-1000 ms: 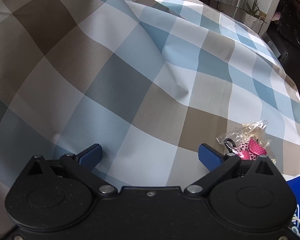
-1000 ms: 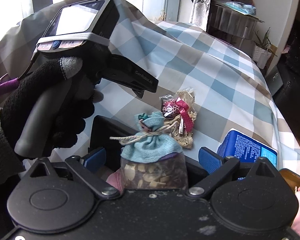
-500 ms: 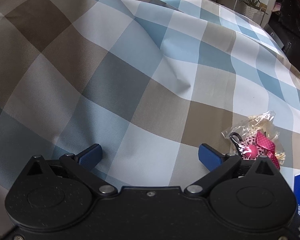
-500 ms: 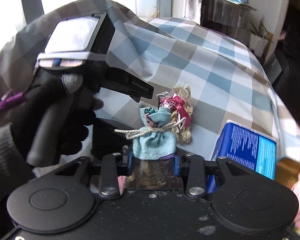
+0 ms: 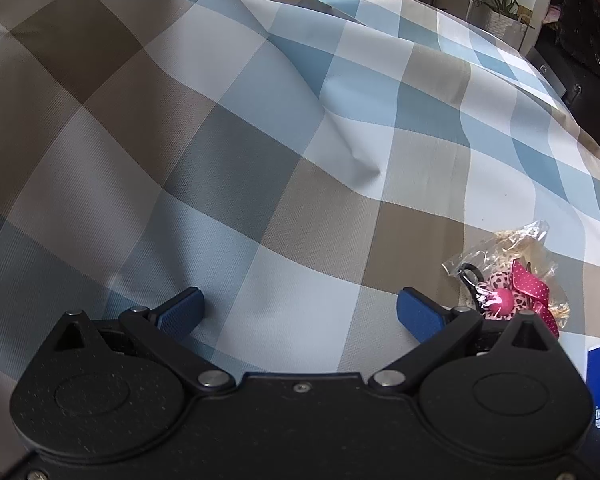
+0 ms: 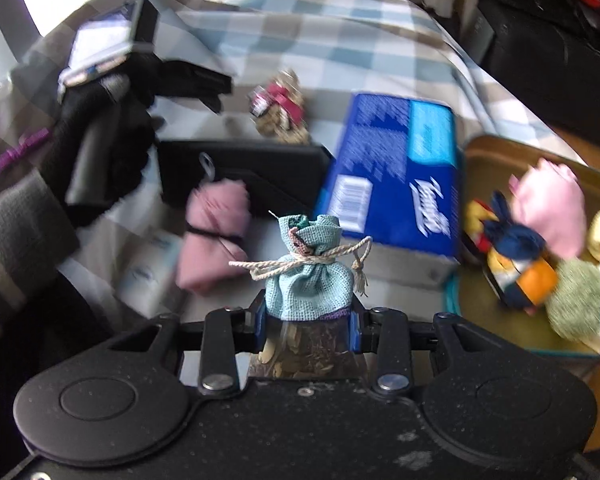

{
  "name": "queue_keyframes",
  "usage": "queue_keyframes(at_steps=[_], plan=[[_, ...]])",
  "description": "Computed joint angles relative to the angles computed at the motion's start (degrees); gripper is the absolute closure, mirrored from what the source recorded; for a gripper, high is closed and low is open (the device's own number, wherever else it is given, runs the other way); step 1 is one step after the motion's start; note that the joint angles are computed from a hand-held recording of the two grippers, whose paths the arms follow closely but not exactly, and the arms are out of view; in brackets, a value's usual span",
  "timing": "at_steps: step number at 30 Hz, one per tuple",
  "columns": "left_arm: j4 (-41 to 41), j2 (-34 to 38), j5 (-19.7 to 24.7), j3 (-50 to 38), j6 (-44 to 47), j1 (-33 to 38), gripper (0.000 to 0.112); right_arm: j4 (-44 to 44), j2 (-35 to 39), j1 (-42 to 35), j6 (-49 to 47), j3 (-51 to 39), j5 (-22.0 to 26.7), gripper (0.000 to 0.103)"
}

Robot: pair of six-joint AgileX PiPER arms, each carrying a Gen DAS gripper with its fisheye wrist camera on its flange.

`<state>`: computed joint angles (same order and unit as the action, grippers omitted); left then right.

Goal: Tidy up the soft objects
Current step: 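Grasp the nut-filled mesh bag with the right gripper while the left gripper grasps the pink keychain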

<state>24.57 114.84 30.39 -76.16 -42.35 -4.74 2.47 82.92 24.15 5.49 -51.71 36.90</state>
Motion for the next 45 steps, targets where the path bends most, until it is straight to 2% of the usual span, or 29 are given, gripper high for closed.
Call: queue_keyframes(at_steps=[3,7,13,17,23,26,29,34,38,45], plan=[[0.72,0.14,0.12,-0.11,-0.45,-0.26,0.013,-5.50,-0.09,0.13,4.74,2.42,0.11,0.060],[-0.69,-0.52,-1.09,0.91,0.51,0.28,0.013,-9.86,-0.45,0.22,8.96,5.57,-2.10,0.038],[-0.92,-1.58,-2.25,2.46,0.63,0.52,0.013,-15.21,0.56,3.01,13.66,8.76,-3.91,0.028],[0.55,-2.69,-2.37,3.58,-1.21,0.34,0.013,-19.80,2.06,5.62,20.20,9.32,-3.59,0.028],[-7.98,-5.72,-3.88,5.36,4.88,2.29,0.013,-18.67,3.49,4.70,23.58,10.72,-6.66,0.026],[-7.18,-5.41,-1.32,3.95,4.77,1.32,0.013,-18.26,3.54,4.31,23.15,10.95,-7.02,0.024],[-7.16,-4.96,1.85,1.60,6.45,-0.20,0.013,-20.28,4.78,4.49,26.40,10.41,-6.31,0.012],[-6.26,-3.30,7.72,-4.91,9.66,-3.84,0.013,-16.22,6.32,1.38,22.32,10.03,-7.76,0.001],[-13.64,2.19,14.06,-14.86,15.83,-4.78,0.013,-18.11,6.74,2.05,24.43,10.39,-8.70,0.000],[-16.61,12.35,22.07,-28.25,16.85,-7.05,0.013,-16.28,6.23,1.74,22.71,10.89,-9.16,0.000]])
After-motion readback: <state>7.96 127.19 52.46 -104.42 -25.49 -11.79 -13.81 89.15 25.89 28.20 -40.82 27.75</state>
